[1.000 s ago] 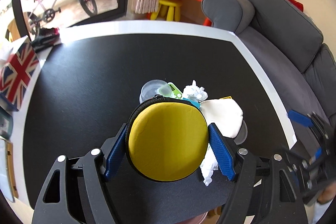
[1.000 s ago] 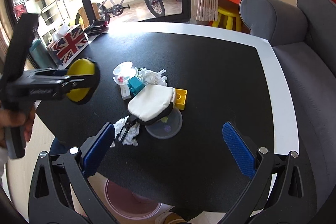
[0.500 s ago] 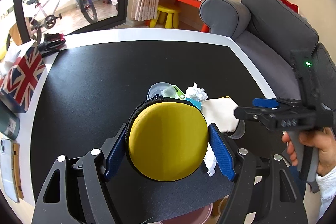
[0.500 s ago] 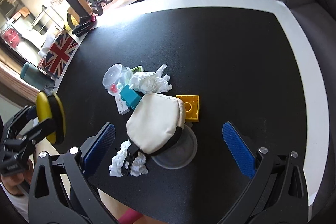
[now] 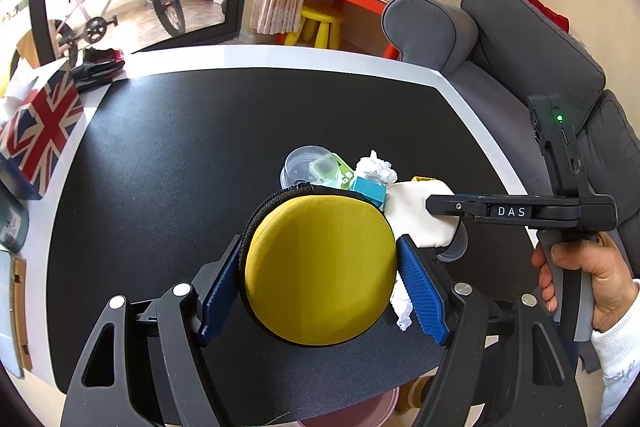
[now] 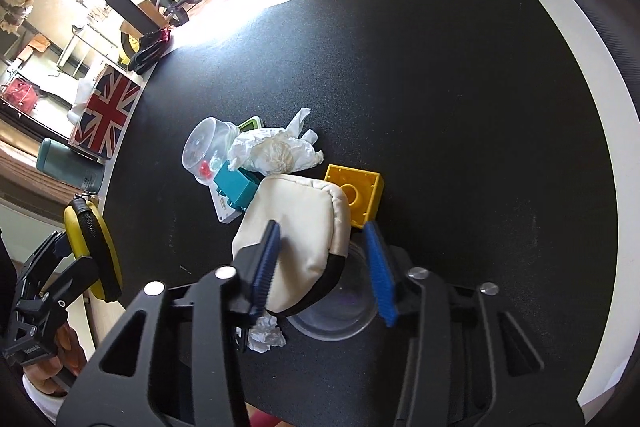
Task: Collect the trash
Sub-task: 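Grasp the cream strapped pouch with the right tool while the left tool holds the yellow pouch, then carry both pouches over the pink bin and open both tools to drop them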
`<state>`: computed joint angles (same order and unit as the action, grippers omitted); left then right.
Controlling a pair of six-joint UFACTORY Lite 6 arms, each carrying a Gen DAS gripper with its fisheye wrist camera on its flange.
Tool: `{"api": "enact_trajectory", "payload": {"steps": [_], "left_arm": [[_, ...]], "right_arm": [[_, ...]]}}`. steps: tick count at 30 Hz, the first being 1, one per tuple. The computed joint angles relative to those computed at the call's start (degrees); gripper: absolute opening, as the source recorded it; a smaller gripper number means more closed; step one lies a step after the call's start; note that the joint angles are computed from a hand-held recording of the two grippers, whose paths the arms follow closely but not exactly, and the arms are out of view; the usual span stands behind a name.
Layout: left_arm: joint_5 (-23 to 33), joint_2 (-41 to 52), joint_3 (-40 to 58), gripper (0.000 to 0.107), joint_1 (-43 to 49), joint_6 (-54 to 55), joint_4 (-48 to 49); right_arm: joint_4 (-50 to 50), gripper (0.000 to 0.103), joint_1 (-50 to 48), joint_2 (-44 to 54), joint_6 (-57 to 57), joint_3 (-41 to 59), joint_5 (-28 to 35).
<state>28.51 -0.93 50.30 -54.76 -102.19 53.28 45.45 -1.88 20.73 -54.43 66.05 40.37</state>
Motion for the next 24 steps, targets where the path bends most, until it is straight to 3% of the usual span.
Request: {"api": "enact_trajectory", "payload": {"steps": [3, 9, 18, 24], "left_arm": [[-0.11, 0.10, -0.01, 0.072, -0.15, -0.53, 0.31], [-0.16, 0.18, 0.01, 0.072, -0.23, -1.27, 1.04], [2.47, -1.21, 0.75, 0.072, -1.87, -1.20, 1.07], [7.62, -3.97, 0.75, 0.072, -6.07, -1.75, 1.67]], "right_arm": [[0.62, 0.026, 0.02, -0.86, -0.77, -0.34, 0.22], [2.07, 0.016, -0.85, -2.67, -2.69, -0.72, 2.07], [3.90, 0.014, -1.81, -11.20, -5.84, -4.17, 5.41], [4.11, 0.014, -3.21, -21.26, -9.07, -9.61, 7.61]]}}
